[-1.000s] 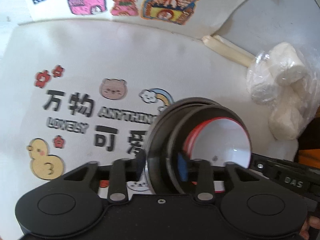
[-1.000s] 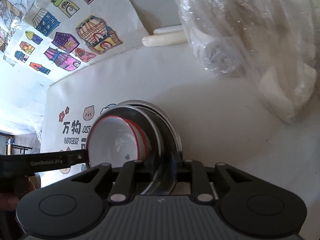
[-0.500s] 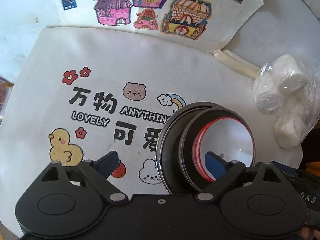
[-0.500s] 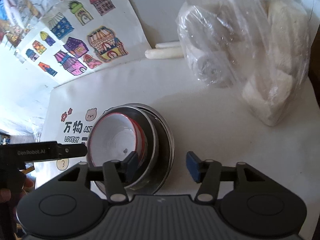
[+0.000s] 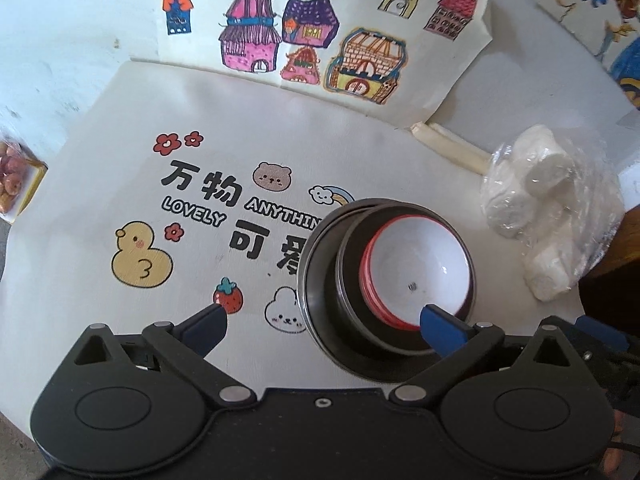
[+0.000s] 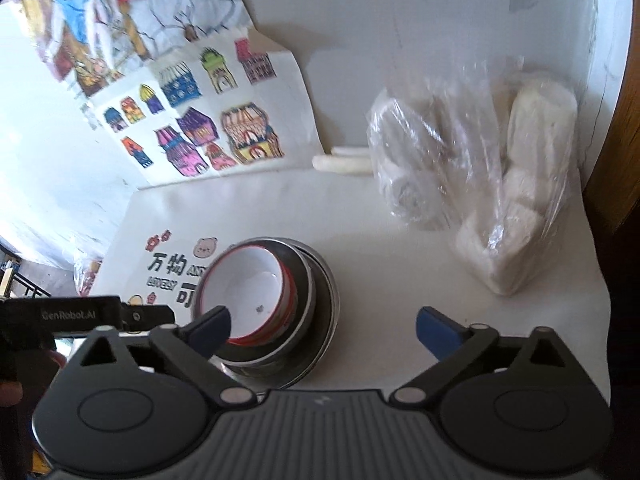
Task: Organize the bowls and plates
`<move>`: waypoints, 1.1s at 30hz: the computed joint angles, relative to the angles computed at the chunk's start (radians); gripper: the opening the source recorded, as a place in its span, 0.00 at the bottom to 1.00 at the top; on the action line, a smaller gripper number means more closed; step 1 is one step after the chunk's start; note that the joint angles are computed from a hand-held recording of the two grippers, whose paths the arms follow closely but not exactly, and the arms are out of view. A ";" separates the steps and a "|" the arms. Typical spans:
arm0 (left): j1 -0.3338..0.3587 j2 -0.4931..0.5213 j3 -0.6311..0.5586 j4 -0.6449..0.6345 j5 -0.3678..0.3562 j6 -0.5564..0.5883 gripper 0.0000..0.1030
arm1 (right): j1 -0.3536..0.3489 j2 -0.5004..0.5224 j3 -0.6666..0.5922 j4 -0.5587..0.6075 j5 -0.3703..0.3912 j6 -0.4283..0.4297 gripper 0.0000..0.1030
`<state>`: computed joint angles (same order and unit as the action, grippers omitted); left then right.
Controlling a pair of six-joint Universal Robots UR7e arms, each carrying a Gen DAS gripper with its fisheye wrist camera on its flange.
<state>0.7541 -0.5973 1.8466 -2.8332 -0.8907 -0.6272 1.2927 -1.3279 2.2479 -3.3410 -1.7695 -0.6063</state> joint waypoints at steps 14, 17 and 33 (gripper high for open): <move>-0.067 -0.095 0.217 -0.148 0.009 0.027 0.99 | 0.009 -0.046 0.164 -0.175 0.007 -0.006 1.00; -0.083 -0.124 0.265 -0.171 0.007 0.030 0.99 | 0.030 -0.037 0.214 -0.260 -0.018 0.008 1.00; -0.171 -0.193 0.479 -0.325 0.017 0.108 0.99 | 0.032 0.024 0.445 -0.623 -0.081 -0.009 1.00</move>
